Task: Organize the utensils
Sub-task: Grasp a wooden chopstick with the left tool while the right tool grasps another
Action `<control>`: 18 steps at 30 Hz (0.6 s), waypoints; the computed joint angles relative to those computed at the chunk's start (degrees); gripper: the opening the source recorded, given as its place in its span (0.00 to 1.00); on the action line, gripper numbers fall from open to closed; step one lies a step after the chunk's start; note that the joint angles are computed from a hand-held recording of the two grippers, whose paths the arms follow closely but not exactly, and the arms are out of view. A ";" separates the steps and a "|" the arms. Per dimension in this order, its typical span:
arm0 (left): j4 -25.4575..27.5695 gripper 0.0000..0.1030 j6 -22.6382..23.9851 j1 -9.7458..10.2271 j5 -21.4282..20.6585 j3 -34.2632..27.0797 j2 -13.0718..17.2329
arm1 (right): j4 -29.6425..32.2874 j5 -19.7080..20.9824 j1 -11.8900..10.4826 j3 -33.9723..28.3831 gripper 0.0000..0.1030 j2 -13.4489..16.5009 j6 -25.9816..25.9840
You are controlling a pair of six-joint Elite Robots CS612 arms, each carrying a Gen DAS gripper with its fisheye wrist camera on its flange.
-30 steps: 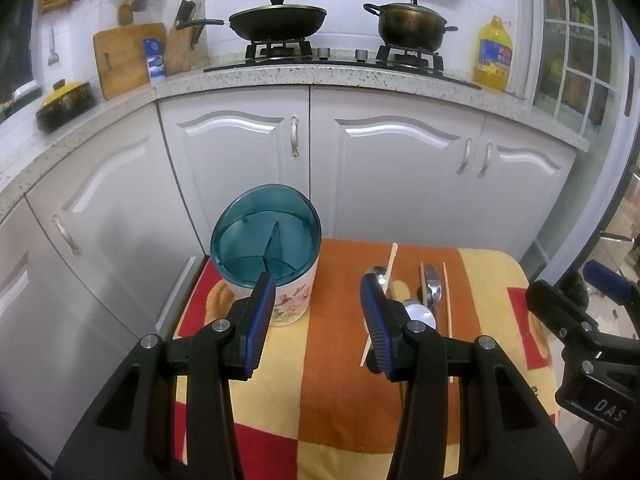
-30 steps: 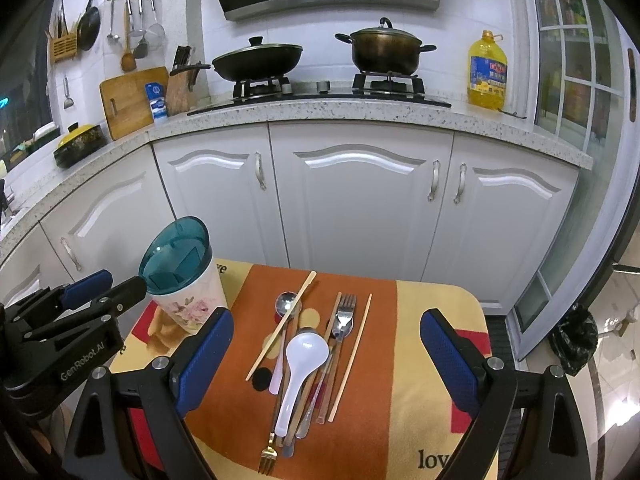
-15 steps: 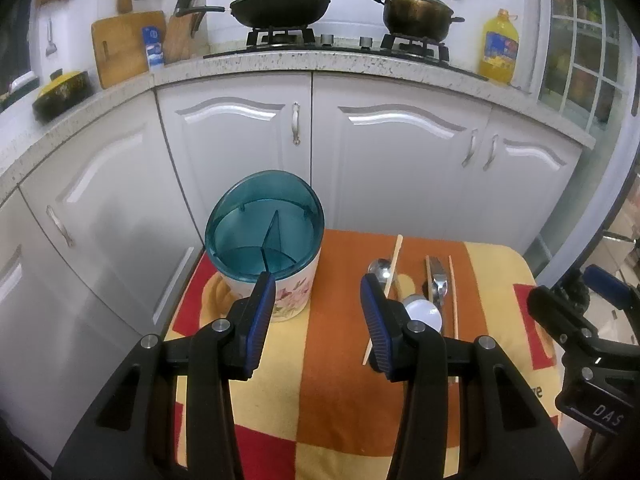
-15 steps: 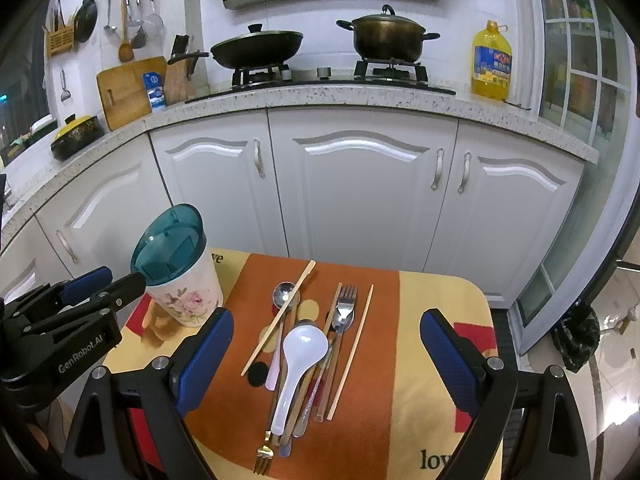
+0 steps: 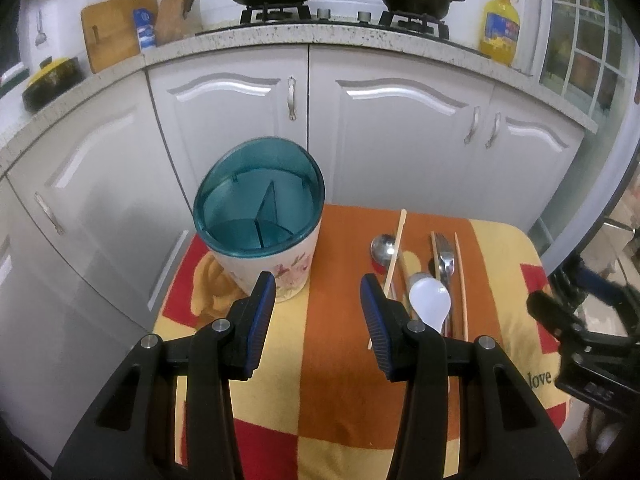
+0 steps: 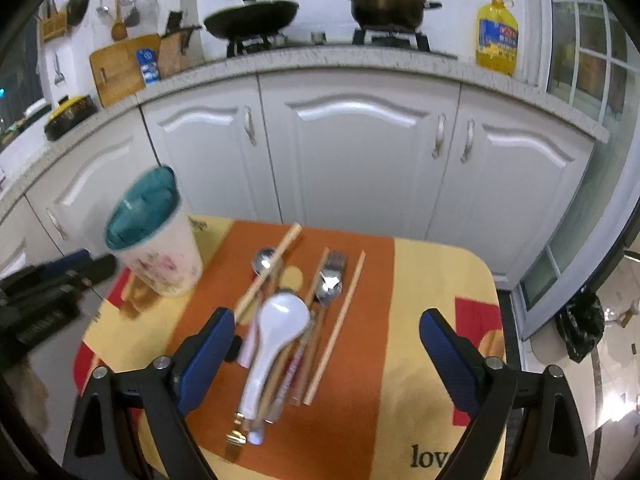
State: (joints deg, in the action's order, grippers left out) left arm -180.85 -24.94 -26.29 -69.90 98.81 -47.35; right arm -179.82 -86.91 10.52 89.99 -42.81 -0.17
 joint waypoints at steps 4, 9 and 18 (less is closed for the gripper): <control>0.38 0.42 0.32 0.14 -1.97 -0.59 0.74 | 3.27 4.74 -1.37 -1.10 0.70 1.43 1.75; 1.51 0.42 1.45 0.35 -4.44 -1.94 1.92 | 7.40 12.36 -2.50 -3.51 0.50 3.52 2.42; 3.29 0.42 5.45 0.49 -8.48 -5.64 4.77 | 14.75 17.24 -2.77 -9.19 0.42 7.30 0.21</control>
